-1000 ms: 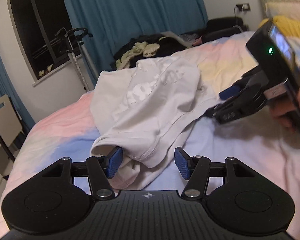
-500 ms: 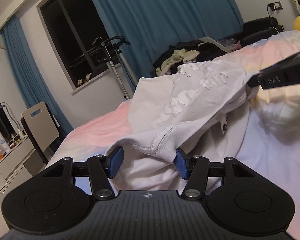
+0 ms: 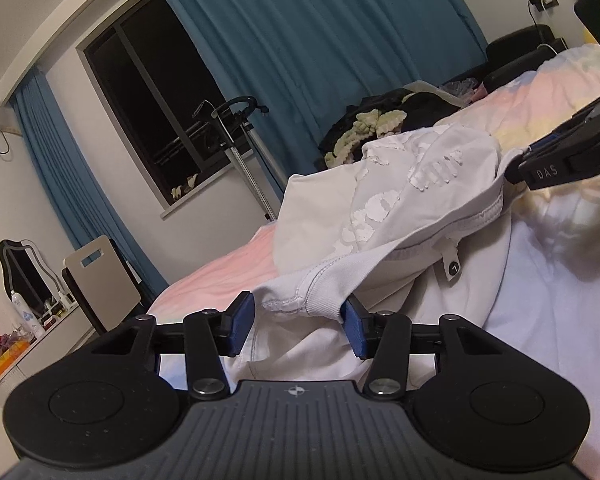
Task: Fold clothes
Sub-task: 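Grasp the shirt hem with the right gripper while the left gripper holds its edge, then lift the T-shirt high with both grippers and shake it out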
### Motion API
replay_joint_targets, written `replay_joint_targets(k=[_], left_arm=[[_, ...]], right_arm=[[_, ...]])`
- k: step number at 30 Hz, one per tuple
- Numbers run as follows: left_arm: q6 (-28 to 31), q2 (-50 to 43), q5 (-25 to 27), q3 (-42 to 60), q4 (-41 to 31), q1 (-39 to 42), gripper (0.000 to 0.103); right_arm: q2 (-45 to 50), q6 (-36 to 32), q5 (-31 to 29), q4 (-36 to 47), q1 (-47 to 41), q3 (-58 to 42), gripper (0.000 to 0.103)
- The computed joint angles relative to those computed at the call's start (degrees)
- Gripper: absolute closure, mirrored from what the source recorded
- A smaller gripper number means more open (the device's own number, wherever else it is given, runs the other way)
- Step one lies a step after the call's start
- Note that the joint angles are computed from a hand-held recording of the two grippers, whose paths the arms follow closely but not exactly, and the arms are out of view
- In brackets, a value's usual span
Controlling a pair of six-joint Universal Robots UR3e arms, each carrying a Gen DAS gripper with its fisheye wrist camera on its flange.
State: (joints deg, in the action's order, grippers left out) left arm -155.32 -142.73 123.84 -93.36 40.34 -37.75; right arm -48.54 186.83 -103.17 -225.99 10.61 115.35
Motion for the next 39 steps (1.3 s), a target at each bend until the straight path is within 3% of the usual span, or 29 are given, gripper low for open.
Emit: replay_joint_targets(k=[1, 2, 5, 12, 16, 18, 22, 27, 33, 39], left_arm=[[-0.9, 0.47, -0.79, -0.72, 0.55, 0.39, 0.064], [-1.99, 1.16, -1.54, -1.49, 0.9, 0.75, 0.078], [-5.67, 3.78, -2.96, -4.55, 4.17, 1.39, 0.089], [-11.43, 12.68, -3.43, -12.8, 15.59, 0.87, 0.093], [-13.43, 22.48, -2.82, -17.82, 16.31, -0.37, 0.093], [-14.12, 27.81, -2.05, -18.81, 14.75, -1.25, 0.093], [-8.55, 36.19, -0.17, -15.83, 11.75, -3.95, 0.093], [-3.77, 46.57, 0.47, -8.46, 2.35, -6.46, 0.094], [-0.76, 53.12, 0.83, 9.6, -14.83, -10.18, 0.094], [7.13, 46.97, 0.84, 34.65, -25.09, -14.05, 0.094]], right_arm=[[0.18, -0.09, -0.12, -0.41, 0.19, -0.14, 0.088], [0.31, -0.26, -0.79, -1.01, 0.55, -0.31, 0.093], [-0.13, -0.66, -2.8, -4.26, 1.45, 0.17, 0.098], [-9.29, -2.38, -7.39, -15.06, 4.99, 5.89, 0.101], [-19.83, -6.2, -9.24, -15.43, 8.57, 8.39, 0.101], [-25.84, -7.49, -9.22, -12.33, 9.87, 8.59, 0.101], [-36.33, -9.53, -10.31, -3.78, 12.89, 5.39, 0.101], [-46.38, -14.28, -11.71, 7.1, 18.39, -3.96, 0.101], [-50.31, -24.53, -13.62, 20.72, 26.72, -24.27, 0.101], [-46.4, -32.04, -13.33, 36.59, 32.09, -52.28, 0.101]])
